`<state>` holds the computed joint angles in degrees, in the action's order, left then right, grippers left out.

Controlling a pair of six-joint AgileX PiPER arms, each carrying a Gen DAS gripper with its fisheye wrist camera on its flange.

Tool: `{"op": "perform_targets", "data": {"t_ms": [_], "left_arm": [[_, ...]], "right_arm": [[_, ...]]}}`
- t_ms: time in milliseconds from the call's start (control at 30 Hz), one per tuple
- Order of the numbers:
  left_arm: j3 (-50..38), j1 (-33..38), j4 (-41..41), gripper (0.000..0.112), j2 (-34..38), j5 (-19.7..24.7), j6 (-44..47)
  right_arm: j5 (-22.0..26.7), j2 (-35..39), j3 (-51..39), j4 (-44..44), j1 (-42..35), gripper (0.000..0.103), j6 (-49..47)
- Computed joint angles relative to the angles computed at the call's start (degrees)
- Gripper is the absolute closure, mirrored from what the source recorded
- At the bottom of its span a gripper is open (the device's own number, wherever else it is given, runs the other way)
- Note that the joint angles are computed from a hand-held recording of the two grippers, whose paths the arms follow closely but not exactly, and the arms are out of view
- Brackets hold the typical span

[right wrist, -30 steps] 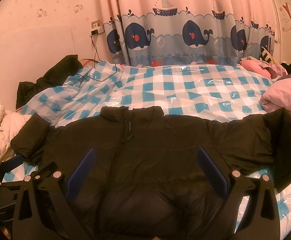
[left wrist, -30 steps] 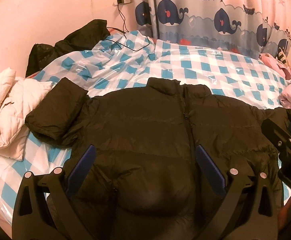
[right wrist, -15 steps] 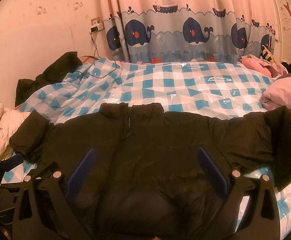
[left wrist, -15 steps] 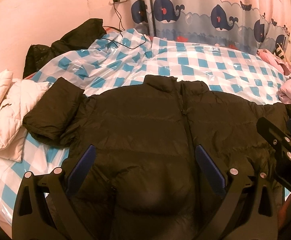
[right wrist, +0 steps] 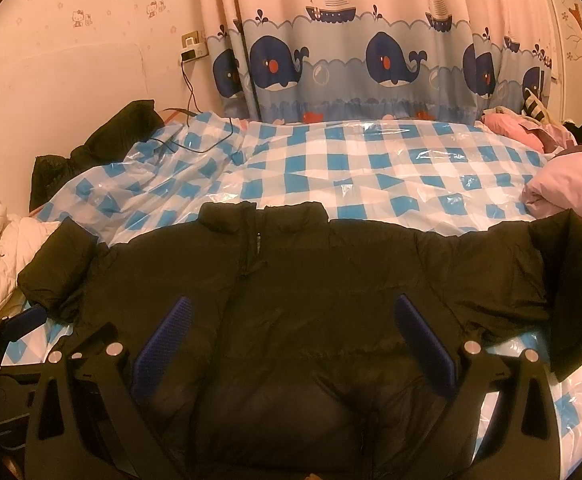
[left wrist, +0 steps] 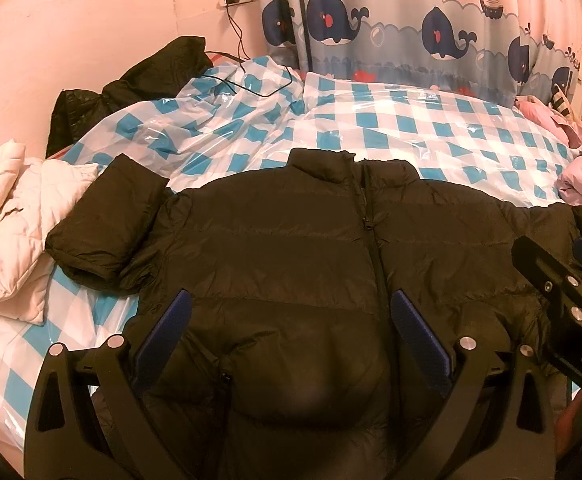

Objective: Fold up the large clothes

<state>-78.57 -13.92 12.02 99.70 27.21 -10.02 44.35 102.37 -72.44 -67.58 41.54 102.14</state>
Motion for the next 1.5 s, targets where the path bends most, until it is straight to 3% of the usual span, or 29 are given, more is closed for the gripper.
{"op": "perform_targets", "data": {"t_ms": [1133,1500], "left_arm": [[0.2,1.8,-3.0,0.016,0.9,-0.6,3.5],[1.1,1.5,-1.4,0.016,0.8,-1.7,1.5]], "right_arm": [[-0.5,-1.2,3.1,1.1,0.9,0.005,1.6],[-0.2,1.1,-3.4,10.9,-1.5,0.005,-9.8]]}}
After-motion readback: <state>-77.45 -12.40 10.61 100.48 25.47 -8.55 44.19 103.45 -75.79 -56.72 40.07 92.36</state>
